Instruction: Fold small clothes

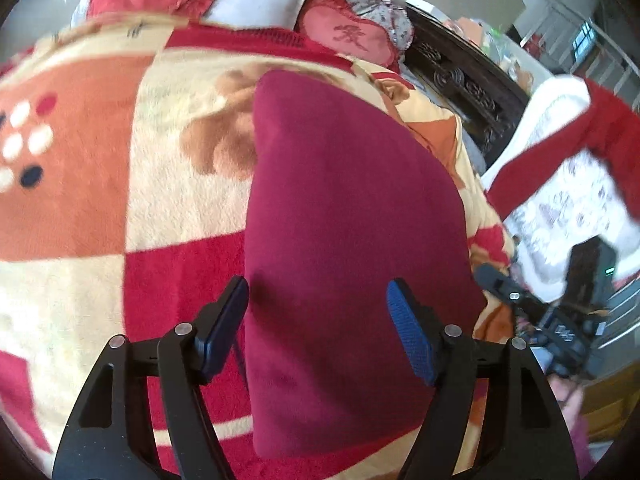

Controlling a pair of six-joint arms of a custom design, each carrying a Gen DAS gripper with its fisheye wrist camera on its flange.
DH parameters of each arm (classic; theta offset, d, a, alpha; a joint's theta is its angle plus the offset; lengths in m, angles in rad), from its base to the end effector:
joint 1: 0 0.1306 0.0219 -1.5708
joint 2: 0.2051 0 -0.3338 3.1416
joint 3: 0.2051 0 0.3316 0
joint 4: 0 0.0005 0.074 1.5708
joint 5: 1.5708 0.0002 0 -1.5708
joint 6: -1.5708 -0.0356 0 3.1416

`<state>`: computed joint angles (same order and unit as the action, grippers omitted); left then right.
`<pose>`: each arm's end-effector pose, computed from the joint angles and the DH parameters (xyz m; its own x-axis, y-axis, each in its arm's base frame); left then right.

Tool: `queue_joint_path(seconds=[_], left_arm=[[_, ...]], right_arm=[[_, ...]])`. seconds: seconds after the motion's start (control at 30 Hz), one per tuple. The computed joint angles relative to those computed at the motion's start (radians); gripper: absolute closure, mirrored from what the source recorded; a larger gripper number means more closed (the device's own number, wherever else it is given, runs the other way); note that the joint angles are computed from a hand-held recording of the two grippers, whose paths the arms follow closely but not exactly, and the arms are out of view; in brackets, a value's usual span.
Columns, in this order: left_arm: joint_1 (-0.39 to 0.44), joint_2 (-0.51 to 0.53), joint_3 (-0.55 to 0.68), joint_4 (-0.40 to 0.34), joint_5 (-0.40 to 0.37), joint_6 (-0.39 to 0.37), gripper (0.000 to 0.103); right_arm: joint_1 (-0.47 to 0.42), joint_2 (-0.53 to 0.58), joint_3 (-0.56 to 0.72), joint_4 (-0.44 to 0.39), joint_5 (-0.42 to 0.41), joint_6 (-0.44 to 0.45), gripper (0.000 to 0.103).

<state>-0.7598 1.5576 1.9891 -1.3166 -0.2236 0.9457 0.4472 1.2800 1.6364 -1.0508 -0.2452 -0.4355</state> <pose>0.3353 -0.3083 0.5127 -0.7904 -0.3397 -0.5097 -0.1215 0.9026 -0.4131 0.3458 0.1749 0.5093 -0.7711 0.0841 -0.6312 -0.2894 0.8367 0.4650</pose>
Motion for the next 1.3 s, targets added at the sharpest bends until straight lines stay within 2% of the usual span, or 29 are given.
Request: queue_joint_path(seconds=[0.07, 0.2, 0.37, 0.77, 0.83, 0.9, 1.0, 1.13, 1.23, 1.3], left_arm=[[0.018, -0.011, -0.033, 0.035, 0.039, 0.006, 0.029], [0.029, 0.018, -0.010, 0.020, 0.049, -0.023, 0.029], [0.044, 0.033, -0.015, 0.049, 0.069, -0.031, 0.024], [0.047, 0.067, 0.011, 0.054, 0.061, -0.042, 0.020], [0.042, 0.073, 0.023, 0.047, 0.055, -0.049, 0.024], [0.032, 0.075, 0.042, 0.030, 0.039, -0.072, 0.036], [0.021, 0.053, 0.050, 0.018, 0.044, -0.074, 0.050], [0.001, -0.010, 0.046, -0.016, 0.059, -0.017, 0.051], [-0.034, -0.049, 0.069, -0.095, 0.039, 0.017, 0.051], [-0.059, -0.072, 0.079, -0.163, 0.004, 0.056, 0.051]], right_arm=[[-0.017, 0.040, 0.020, 0.004, -0.040, -0.011, 0.016], [-0.031, 0.109, 0.063, 0.008, -0.114, -0.006, 0.016], [-0.033, 0.140, 0.060, 0.061, -0.182, -0.006, 0.014], [-0.014, 0.219, 0.126, 0.030, -0.196, 0.021, 0.012], [-0.012, 0.219, 0.134, 0.023, -0.196, 0.016, 0.021], [0.002, 0.212, 0.149, 0.015, -0.164, 0.020, 0.039], [0.017, 0.197, 0.184, -0.026, -0.139, 0.044, 0.053], [0.024, 0.184, 0.245, -0.077, -0.181, 0.021, 0.057], [0.053, 0.185, 0.305, -0.136, -0.180, 0.003, 0.057], [0.074, 0.184, 0.323, -0.153, -0.217, -0.017, 0.058]])
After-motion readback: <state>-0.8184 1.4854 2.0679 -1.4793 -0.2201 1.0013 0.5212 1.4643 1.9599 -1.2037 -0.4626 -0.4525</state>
